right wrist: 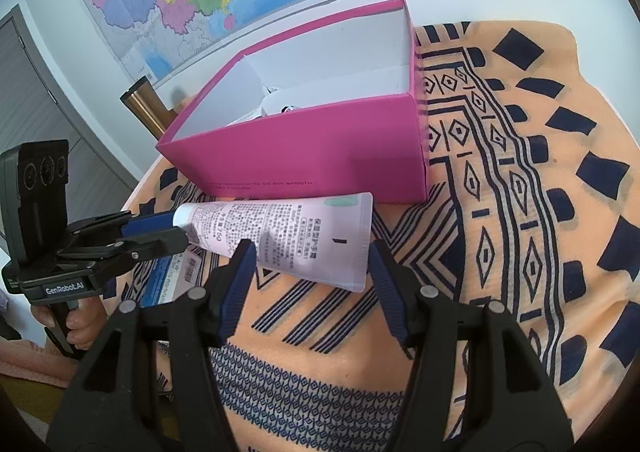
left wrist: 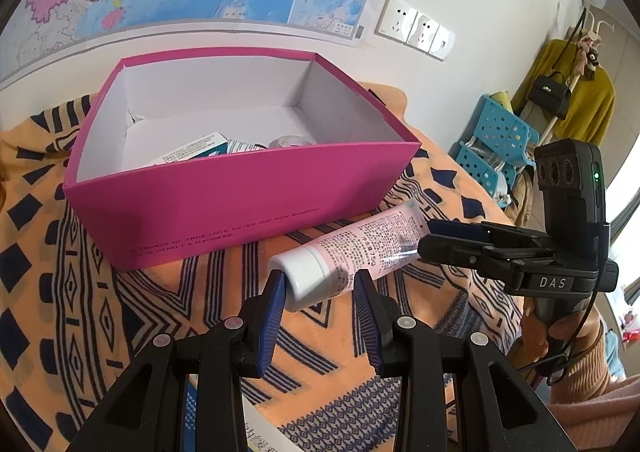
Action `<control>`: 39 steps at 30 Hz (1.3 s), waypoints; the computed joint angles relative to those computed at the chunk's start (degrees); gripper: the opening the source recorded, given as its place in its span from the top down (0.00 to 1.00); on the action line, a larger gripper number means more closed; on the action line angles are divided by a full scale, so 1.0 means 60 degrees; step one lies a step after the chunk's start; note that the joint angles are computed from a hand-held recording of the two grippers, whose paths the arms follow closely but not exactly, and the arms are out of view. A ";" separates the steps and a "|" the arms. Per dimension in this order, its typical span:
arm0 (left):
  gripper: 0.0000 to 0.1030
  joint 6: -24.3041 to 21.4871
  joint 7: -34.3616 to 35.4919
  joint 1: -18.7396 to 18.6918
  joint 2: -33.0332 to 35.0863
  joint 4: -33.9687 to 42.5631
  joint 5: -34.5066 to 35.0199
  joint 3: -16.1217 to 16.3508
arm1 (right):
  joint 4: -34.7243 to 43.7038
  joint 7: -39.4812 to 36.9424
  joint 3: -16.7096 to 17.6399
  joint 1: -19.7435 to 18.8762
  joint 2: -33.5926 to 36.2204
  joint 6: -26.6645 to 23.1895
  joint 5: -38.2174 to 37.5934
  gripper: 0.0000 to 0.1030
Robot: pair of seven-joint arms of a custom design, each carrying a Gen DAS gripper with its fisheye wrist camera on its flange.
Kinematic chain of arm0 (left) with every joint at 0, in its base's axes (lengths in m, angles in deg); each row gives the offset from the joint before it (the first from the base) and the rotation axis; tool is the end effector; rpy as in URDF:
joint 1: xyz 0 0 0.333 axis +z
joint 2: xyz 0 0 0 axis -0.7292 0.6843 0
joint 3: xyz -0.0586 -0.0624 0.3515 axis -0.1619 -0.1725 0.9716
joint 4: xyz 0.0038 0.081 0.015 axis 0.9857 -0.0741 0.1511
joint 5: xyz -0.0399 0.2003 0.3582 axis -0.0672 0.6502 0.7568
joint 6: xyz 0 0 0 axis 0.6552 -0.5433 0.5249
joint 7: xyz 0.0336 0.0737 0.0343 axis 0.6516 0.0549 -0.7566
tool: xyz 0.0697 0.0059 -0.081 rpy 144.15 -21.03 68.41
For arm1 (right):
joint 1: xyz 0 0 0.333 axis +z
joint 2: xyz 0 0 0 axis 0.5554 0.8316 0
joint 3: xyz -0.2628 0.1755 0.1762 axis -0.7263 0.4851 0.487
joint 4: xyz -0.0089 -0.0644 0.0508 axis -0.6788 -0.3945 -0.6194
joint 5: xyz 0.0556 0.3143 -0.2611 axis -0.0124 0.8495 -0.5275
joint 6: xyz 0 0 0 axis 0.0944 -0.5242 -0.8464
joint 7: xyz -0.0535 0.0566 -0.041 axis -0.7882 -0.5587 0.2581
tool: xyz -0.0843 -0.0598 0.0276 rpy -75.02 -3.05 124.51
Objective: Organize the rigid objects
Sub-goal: 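Carry the white-and-pink tube with both tools over the magenta box rim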
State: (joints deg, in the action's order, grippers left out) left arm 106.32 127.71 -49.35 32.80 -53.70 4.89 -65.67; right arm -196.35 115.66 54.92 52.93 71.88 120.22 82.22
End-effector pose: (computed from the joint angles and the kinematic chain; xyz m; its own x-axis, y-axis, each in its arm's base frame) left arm 0.6485 -0.2800 0.4718 -0.5584 -0.7843 0.2704 -0.6930 0.2618 -0.6718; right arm 0.5949 0.2735 0.4764 0.1848 -0.8933 -0.4097 -0.7740 0.1246 -0.6208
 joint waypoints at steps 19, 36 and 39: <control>0.67 0.0076 0.0165 0.0109 -0.0030 0.0045 -0.0202 -0.0136 | -0.0006 0.0018 -0.0039 0.0037 -0.0040 0.0182 -0.0175 0.41; 0.67 0.0213 0.0274 0.0029 -0.0071 0.0099 -0.0257 -0.0099 | -0.0038 0.0175 -0.0088 0.0085 -0.0067 0.0407 -0.0445 0.41; 0.67 0.0258 0.0292 0.0025 -0.0084 0.0099 -0.0240 -0.0106 | -0.0053 0.0277 -0.0132 0.0122 -0.0079 0.0445 -0.0558 0.41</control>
